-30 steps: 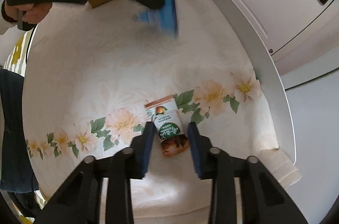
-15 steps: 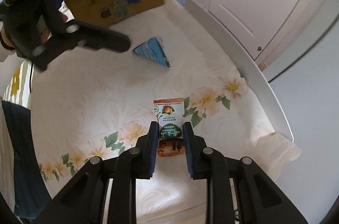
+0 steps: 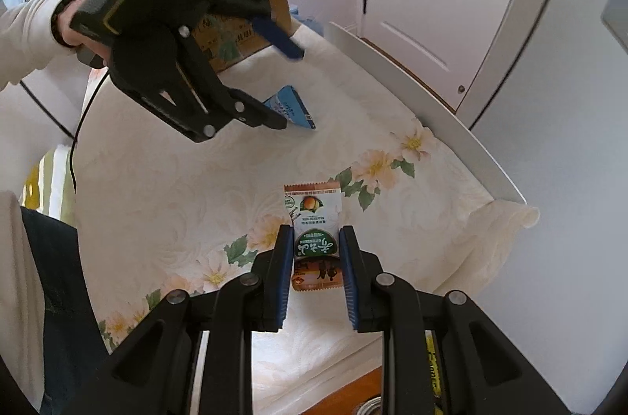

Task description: Organize snacks

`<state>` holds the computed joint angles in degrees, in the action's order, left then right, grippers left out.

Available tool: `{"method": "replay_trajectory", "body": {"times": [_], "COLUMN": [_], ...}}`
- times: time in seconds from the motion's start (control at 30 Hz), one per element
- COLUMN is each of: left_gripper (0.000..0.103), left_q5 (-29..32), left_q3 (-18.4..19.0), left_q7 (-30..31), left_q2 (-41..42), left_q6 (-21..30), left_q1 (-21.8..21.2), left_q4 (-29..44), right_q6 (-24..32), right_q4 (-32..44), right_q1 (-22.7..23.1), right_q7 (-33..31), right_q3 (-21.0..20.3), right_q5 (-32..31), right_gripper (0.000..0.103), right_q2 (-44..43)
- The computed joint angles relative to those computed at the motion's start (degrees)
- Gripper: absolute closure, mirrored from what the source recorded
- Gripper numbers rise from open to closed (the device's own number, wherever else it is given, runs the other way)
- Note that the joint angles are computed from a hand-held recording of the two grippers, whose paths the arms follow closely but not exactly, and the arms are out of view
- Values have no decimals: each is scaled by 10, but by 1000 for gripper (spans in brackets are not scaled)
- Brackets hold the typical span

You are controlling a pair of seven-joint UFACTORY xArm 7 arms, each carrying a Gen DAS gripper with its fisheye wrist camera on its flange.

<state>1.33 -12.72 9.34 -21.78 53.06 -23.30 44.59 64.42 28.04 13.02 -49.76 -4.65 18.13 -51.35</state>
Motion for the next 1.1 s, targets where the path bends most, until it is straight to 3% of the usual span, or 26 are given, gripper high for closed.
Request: {"method": "replay_trajectory", "body": {"times": [0.17, 0.23, 0.47, 0.53, 0.6, 1.1], "left_gripper": [61, 70, 73, 82, 84, 90], "left_q5": [20, 26, 20, 19, 13, -50], "left_q3": [-8, -14, -11, -7, -5, 2], "left_q7": [5, -9, -20, -17, -22, -54], "left_q2": [6, 5, 0, 0, -5, -44], "left_q6": [9, 8, 0, -7, -9, 3], "left_q1": [-2, -3, -9, -7, -6, -12], "left_q4": [0, -2, -4, -3, 0, 7], "right_q6": [11, 17, 18, 16, 15, 25], "right_q4": [-12, -11, -10, -15, -15, -2], "right_q1": [-13, -18, -25, -24, -24, -29], "right_q7": [1, 1, 9, 9, 10, 15], "right_q3": [-11, -18, -17, -16, -16, -22], "right_q5": [3, 0, 2, 3, 2, -7], "right_gripper": [82, 82, 82, 82, 82, 82], "right_q2": [-31, -37, -39, -42, -43, -54]}}
